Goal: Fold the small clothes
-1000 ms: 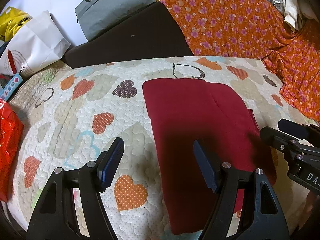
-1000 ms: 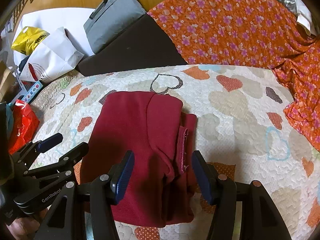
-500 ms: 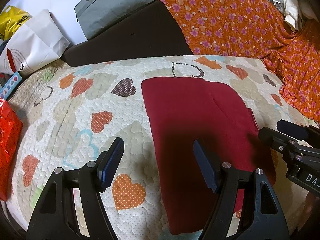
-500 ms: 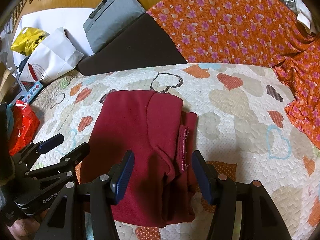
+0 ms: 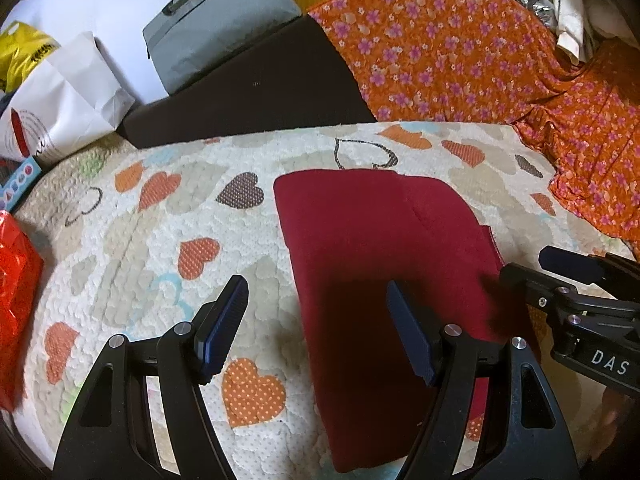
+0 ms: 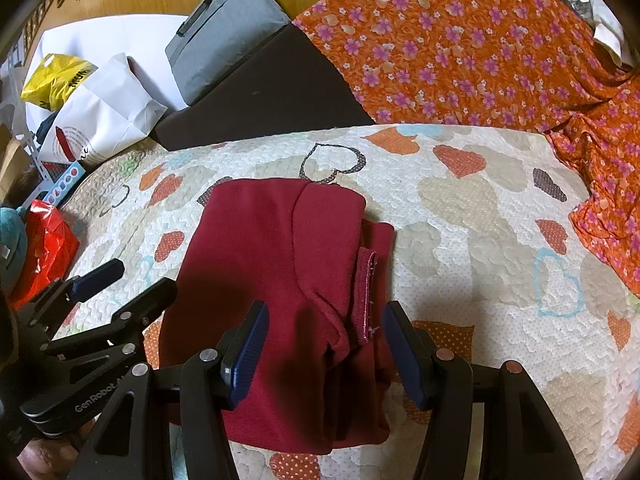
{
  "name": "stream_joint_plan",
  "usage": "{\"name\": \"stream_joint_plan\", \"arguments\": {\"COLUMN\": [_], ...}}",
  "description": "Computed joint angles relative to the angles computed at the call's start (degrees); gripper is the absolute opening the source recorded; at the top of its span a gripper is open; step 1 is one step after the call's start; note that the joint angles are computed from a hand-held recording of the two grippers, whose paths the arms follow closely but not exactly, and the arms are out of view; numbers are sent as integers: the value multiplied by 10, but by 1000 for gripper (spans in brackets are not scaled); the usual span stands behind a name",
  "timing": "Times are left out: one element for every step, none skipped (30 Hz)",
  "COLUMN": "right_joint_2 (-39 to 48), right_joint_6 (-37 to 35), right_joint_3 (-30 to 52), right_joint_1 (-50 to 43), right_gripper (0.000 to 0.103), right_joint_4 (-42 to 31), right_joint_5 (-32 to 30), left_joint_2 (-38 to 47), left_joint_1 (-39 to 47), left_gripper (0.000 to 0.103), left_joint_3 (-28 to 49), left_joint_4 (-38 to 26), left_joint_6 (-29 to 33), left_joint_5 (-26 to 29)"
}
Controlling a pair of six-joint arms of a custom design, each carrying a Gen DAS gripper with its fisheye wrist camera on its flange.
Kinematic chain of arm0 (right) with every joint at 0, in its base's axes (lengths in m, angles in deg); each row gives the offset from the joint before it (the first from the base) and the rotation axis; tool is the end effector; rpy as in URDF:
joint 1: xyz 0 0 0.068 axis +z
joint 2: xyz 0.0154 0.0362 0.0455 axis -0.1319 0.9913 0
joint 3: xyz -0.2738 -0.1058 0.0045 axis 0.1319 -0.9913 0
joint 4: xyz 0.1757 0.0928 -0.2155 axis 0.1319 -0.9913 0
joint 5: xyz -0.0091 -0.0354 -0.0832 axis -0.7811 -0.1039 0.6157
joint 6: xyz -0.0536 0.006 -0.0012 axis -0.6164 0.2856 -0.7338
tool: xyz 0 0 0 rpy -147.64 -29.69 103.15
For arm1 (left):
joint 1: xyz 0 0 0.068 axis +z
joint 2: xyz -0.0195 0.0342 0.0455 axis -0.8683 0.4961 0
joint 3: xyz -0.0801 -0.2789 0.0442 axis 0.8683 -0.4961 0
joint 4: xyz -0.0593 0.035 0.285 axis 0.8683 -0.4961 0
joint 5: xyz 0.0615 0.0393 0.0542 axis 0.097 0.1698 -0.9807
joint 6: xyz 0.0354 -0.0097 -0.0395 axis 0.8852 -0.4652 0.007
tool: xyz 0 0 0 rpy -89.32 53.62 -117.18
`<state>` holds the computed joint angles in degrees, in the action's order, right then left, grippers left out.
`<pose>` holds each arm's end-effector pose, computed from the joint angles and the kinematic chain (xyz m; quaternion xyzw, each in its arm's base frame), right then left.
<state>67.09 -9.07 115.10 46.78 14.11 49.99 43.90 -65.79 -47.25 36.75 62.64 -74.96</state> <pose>0.1542 0.1859 0.2764 0.0910 0.9446 0.0367 0.3131 0.2100 -0.0284 0.2599 0.2067 0.8890 -0.0708 0.4024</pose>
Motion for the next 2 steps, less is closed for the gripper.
{"name": "stream_joint_plan", "arguments": {"right_joint_2": [-3,-4], "right_joint_6": [-3,-4], "right_joint_3": [-2,-2], "right_joint_1": [-3,-3], "right_gripper": [57,57], "right_joint_4": [1,2], "right_joint_5": [-2,-2], "left_joint_2": [2,3], "left_joint_1": [2,4], "left_gripper": [72,72], "left_joint_3": [2,3], "left_joint_4": [-2,-5], "left_joint_6": [3,5], "left_joint_5": [4,7]}}
